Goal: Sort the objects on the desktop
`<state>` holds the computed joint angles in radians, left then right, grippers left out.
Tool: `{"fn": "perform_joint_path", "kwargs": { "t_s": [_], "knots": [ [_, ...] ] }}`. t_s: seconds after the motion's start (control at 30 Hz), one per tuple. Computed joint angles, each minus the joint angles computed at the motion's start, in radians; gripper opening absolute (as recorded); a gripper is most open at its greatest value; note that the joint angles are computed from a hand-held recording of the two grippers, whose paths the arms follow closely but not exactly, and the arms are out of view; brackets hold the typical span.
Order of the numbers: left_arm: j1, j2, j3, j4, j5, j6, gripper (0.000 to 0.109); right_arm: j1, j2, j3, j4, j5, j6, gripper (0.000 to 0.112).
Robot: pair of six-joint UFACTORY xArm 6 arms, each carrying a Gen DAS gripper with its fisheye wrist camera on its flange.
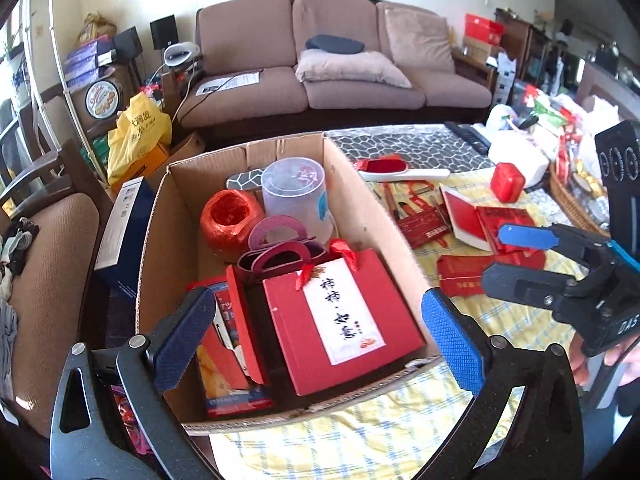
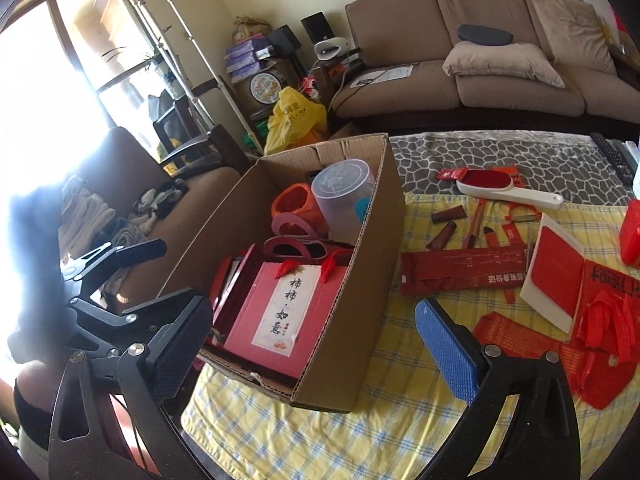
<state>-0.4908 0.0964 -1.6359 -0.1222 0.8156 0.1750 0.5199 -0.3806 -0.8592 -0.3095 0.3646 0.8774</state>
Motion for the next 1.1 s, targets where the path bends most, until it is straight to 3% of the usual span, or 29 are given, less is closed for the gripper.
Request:
{"fn": "perform_joint_path", "kwargs": {
  "t_s": [0.33, 0.73, 1.0, 1.1],
  "knots": [
    [-0.068, -0.062, 0.082, 0.036, -0.047, -0.119, 0.103, 0.017, -0.115, 0.052, -0.148, 0.143, 0.118, 0.103],
    [-0.188, -0.130, 0.254, 0.158, -0.182, -0.346, 0.103, 0.019, -0.281, 0.185, -0.282, 0.331, 0.244, 0.103],
    [-0.290, -0.191, 0.421, 0.363, -0.317, -0.606, 0.103, 0.037, -0.464, 0.340, -0.383, 0.457, 0.418, 0.103],
    [-0.326, -0.184, 0.457, 0.395, -0.320, -0.655, 0.103, 0.060, -0.502, 0.386, -0.405, 0.528, 0.471, 0.103]
  ]
}}
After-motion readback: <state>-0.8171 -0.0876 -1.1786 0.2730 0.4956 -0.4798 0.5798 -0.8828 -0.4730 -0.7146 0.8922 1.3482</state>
